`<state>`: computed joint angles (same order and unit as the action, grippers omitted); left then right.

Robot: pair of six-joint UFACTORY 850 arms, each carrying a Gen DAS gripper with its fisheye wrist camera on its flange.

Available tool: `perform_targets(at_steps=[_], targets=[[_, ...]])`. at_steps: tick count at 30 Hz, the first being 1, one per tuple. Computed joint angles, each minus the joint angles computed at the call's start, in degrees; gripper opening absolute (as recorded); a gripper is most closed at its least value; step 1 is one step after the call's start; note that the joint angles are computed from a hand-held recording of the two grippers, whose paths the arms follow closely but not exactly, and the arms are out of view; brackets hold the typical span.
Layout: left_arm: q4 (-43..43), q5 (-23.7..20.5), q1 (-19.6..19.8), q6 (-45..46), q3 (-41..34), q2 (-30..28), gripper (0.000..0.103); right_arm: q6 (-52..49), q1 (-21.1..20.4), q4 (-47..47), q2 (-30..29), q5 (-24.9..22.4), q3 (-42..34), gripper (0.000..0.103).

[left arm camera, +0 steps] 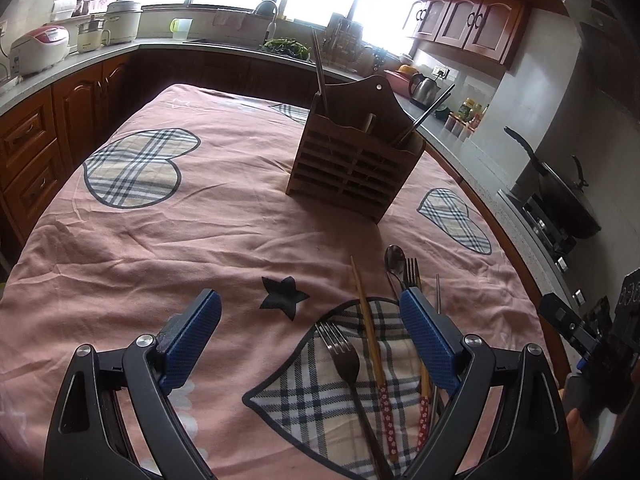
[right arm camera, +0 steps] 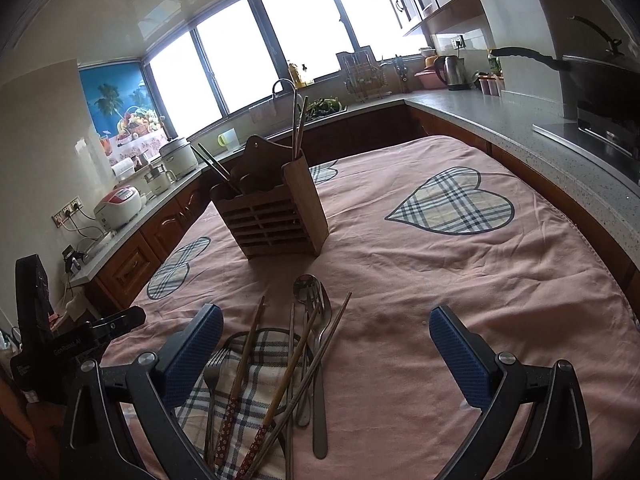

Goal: Organize utensils
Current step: 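Withdraw both open tools from the holder back toward the loose utensils, then close the right tool on a chopstick while the left tool grasps a wooden chopstick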

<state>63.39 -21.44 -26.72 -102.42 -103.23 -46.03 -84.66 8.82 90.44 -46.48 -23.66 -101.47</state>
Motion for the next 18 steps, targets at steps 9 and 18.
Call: perform_targets(at_steps=[9,18], targets=[[-13.34,-0.7,0.77,14.59,-5.13,-3.4,0.093,6.87,0.02,-6.87,-2.09,-0.08,-2.8,0.103],[-29.03,-6.76,1.23,35.04,-16.21,-9.77,0.093,17.79,0.25,-16.96,-5.72,-1.03,-8.22,0.103]])
